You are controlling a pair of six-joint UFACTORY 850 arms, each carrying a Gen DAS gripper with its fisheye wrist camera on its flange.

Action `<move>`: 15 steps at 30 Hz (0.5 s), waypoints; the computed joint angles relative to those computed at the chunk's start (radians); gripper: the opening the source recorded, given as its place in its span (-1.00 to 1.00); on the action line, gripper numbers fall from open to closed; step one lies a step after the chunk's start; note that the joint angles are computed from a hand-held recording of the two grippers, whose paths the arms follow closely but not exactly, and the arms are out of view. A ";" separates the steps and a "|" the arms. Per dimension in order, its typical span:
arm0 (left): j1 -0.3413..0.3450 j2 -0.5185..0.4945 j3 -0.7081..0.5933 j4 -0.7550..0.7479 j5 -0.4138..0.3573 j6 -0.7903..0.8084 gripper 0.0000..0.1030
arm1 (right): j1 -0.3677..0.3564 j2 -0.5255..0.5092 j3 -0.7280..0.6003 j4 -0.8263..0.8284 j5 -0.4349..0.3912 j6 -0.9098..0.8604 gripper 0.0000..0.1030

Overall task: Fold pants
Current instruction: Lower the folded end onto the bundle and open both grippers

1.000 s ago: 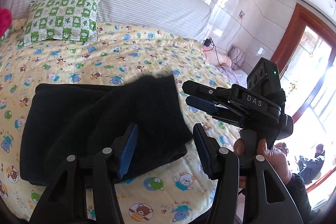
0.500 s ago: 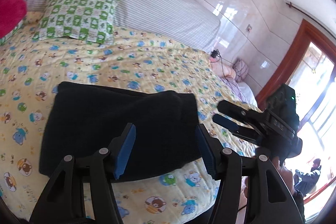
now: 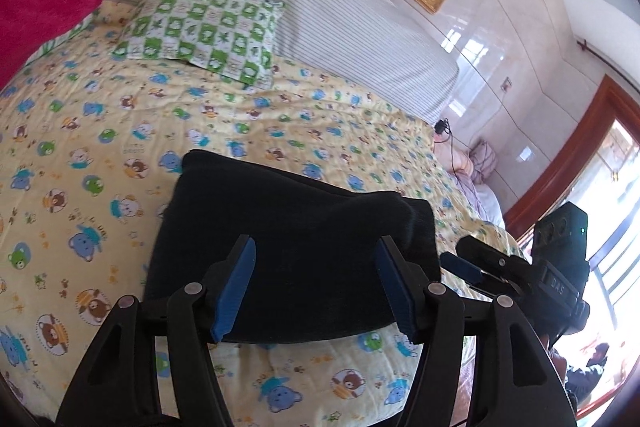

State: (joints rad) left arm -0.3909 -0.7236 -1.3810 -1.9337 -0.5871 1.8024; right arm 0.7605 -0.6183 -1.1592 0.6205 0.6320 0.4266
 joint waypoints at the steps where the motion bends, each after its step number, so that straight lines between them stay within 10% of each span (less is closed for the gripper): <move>1: 0.003 -0.001 0.000 0.002 0.001 -0.004 0.23 | 0.001 -0.004 -0.007 0.002 -0.009 -0.004 0.64; 15: 0.034 -0.031 -0.023 0.037 0.026 -0.078 0.29 | 0.009 -0.037 -0.053 0.043 -0.070 -0.037 0.64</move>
